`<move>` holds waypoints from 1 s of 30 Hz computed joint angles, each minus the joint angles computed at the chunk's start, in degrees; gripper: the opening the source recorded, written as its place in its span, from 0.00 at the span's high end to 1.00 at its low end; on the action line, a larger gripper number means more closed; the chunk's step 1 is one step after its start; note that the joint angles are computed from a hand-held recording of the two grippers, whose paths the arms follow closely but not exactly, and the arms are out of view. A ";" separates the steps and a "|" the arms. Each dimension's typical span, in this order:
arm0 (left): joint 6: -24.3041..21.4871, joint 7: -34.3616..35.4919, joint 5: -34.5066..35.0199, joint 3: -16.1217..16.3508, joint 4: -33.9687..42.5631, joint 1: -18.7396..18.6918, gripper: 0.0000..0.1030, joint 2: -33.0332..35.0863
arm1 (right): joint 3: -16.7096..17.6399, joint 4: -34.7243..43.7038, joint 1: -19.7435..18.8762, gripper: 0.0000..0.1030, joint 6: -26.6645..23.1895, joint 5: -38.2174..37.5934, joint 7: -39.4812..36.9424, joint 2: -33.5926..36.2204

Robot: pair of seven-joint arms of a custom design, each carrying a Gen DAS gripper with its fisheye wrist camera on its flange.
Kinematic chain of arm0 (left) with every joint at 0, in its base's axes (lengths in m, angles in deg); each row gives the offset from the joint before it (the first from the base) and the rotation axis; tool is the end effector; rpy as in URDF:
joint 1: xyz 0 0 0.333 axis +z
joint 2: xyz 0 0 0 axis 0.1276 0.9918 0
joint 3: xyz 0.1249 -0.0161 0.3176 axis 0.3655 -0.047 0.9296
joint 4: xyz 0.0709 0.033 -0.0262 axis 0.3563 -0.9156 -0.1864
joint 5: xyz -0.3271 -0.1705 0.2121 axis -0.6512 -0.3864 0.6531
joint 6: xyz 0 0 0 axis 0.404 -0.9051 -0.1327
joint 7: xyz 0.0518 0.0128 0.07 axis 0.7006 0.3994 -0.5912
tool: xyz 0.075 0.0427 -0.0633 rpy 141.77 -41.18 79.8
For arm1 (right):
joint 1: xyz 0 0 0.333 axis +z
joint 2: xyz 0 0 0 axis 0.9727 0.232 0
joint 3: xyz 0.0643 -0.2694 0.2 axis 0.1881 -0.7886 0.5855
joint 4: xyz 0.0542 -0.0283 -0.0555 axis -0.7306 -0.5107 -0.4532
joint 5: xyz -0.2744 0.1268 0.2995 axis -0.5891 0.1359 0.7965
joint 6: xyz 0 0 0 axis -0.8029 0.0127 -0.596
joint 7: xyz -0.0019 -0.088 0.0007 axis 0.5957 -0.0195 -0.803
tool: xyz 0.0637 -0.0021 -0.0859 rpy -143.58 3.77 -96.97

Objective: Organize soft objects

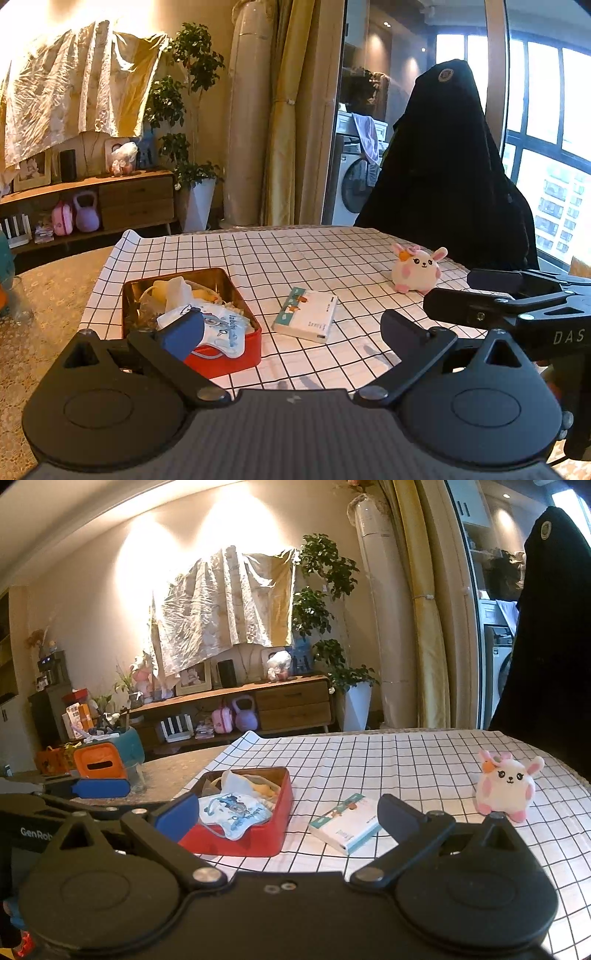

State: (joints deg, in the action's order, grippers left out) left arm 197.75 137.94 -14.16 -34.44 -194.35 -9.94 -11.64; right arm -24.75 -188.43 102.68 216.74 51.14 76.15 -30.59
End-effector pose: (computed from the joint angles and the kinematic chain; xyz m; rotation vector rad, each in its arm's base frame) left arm 0.5838 -0.2030 0.4392 -1.4052 1.7459 -1.1861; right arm 0.5889 0.3469 0.4174 -1.5300 1.1805 -0.6315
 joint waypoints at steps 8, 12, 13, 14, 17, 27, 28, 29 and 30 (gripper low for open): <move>0.87 -0.81 1.19 -0.46 0.00 0.50 0.01 0.31 | -1.19 -0.12 1.77 0.00 0.97 3.44 -2.04 -0.11; 1.37 -1.83 1.77 -0.79 -0.09 0.85 0.01 0.30 | -1.54 -0.07 2.39 0.00 1.06 5.23 -3.24 -0.05; 1.28 -1.82 1.69 -0.79 -0.01 0.77 0.01 0.34 | -1.72 -0.02 2.67 0.00 1.04 5.74 -3.85 0.00; 1.36 -2.17 2.11 -0.90 -0.14 1.03 0.01 0.27 | -1.84 0.05 2.90 0.00 1.03 6.20 -4.41 0.08; 1.64 -3.95 3.96 -1.53 -0.14 1.98 0.01 0.35 | -1.78 0.19 3.03 0.00 0.96 6.88 -5.31 0.26; 2.54 -5.99 6.39 -1.63 -0.39 2.57 0.01 0.51 | -1.54 0.37 2.89 0.00 0.21 7.90 -6.24 0.24; 2.45 -6.05 6.50 -1.66 -0.37 2.63 0.01 0.50 | -1.52 0.38 2.89 0.00 0.20 7.90 -6.22 0.27; 2.57 -6.78 7.28 -1.96 -0.45 3.09 0.01 0.50 | -1.61 0.42 3.00 0.00 0.19 8.11 -6.34 0.30; 2.58 -7.22 7.60 -2.08 -0.47 3.27 0.01 0.51 | -1.57 0.40 2.88 0.00 0.18 8.02 -6.25 0.34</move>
